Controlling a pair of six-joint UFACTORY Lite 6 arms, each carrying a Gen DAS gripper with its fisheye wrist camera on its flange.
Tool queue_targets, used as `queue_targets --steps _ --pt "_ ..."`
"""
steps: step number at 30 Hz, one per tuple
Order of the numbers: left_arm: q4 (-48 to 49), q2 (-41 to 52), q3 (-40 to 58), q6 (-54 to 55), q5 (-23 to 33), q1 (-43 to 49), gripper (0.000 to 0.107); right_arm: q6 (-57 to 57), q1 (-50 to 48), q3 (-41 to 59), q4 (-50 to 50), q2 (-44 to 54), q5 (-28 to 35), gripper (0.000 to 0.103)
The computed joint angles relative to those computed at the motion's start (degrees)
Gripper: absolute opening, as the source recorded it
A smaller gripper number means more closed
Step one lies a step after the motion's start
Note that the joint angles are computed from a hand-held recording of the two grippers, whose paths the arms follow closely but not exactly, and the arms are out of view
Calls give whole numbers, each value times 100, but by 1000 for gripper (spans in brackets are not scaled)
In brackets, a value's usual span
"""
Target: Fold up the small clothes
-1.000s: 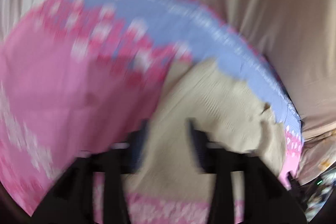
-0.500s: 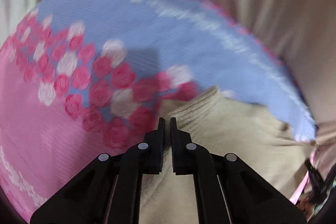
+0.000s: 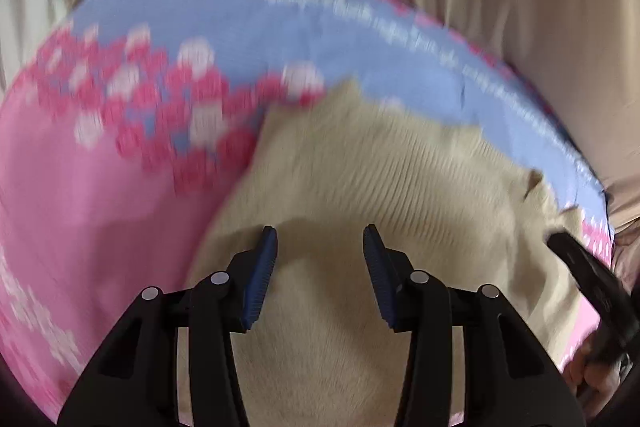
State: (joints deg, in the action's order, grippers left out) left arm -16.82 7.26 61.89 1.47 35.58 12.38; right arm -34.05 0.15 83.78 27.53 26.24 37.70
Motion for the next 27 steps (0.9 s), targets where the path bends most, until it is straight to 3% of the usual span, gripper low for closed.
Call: queue_targets --steps 2,7,9,11,14,17,20,23,24,25,26,27 --pt "-68 -81 -317 81 -89 46 43 669 251 618 -645 770 57 0" --pt "-629 -588 -652 864 71 593 44 1678 -837 466 -919 213 -708 0" --pt "-913 -676 -696 1154 213 905 53 1744 -1588 306 -1064 -213 -834 9" --pt "-995 -838 -827 1348 276 1253 64 988 -2253 121 -657 -489 -634 18" --pt "-1022 -1233 -1257 1581 260 1615 72 -537 -3318 -389 289 -868 237 55" --pt "-1499 -1425 -1727 1953 289 2001 81 -1568 -4306 -1370 686 -1327 765 60" --pt "-2040 -1299 -2072 2230 607 2444 84 -1854 -4651 -2189 762 -1448 827 61" --pt "-2404 -1550 -2424 2561 477 2523 86 -2136 -4876 -2523 1285 -1169 1167 66" --pt "-2283 -1604 -2435 2481 426 2420 84 -2070 -4857 -2602 1388 -1149 1187 67" --pt "-2199 -1595 -2401 2397 435 2361 75 -2024 -4803 -2664 1499 -1101 1134 67" --pt "-2286 -1566 -2359 2521 530 2371 48 -2007 -4708 -2704 1635 -1076 1026 56" --pt "-2606 -1423 -2270 2884 835 2495 31 -2026 -4659 -2739 1692 -1137 982 31"
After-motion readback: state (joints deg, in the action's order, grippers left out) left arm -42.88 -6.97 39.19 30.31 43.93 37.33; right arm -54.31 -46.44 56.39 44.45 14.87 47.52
